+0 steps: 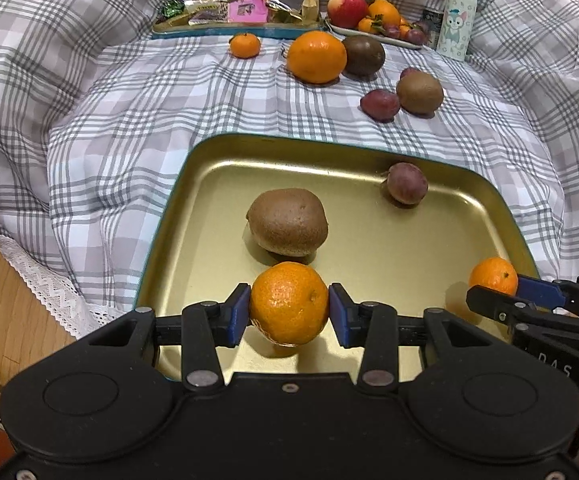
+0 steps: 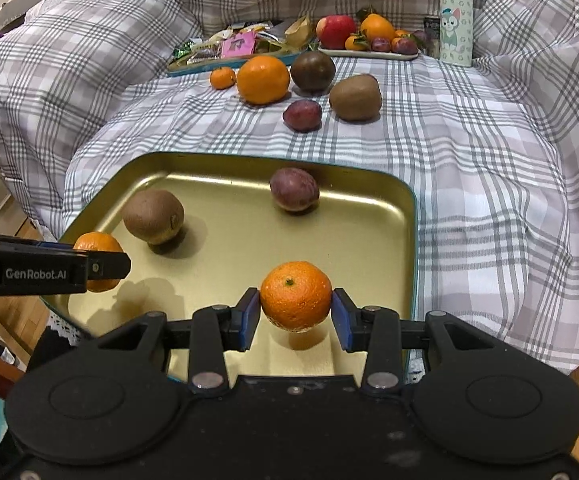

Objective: Organize fruits
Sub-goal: 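Carry both mandarins over the gold tray and lower them in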

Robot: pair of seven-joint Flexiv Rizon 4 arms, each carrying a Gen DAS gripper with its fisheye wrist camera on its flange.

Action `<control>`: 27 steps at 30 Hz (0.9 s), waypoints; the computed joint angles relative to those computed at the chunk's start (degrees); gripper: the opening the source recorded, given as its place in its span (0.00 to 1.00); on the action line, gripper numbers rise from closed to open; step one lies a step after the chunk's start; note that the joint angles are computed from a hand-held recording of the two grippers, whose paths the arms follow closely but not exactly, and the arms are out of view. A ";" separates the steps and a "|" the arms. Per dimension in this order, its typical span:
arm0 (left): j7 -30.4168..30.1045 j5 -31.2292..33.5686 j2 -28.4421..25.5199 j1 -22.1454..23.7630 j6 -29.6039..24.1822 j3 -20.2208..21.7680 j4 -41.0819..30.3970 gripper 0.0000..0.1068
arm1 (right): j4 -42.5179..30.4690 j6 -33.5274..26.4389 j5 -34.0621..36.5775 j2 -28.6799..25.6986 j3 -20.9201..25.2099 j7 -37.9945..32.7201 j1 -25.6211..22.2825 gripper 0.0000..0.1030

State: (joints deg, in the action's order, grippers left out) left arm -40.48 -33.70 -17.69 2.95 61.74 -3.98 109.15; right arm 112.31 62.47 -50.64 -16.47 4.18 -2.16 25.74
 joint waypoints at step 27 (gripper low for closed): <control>2.53 -4.14 0.40 0.42 -0.78 -0.65 0.40 0.46 | -0.36 -1.45 1.37 -0.57 -0.70 0.18 0.77 0.40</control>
State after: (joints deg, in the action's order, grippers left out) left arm -37.95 -37.85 -17.28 3.37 60.96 -4.63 109.55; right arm 111.95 61.01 -49.27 -17.03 3.49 -1.98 26.51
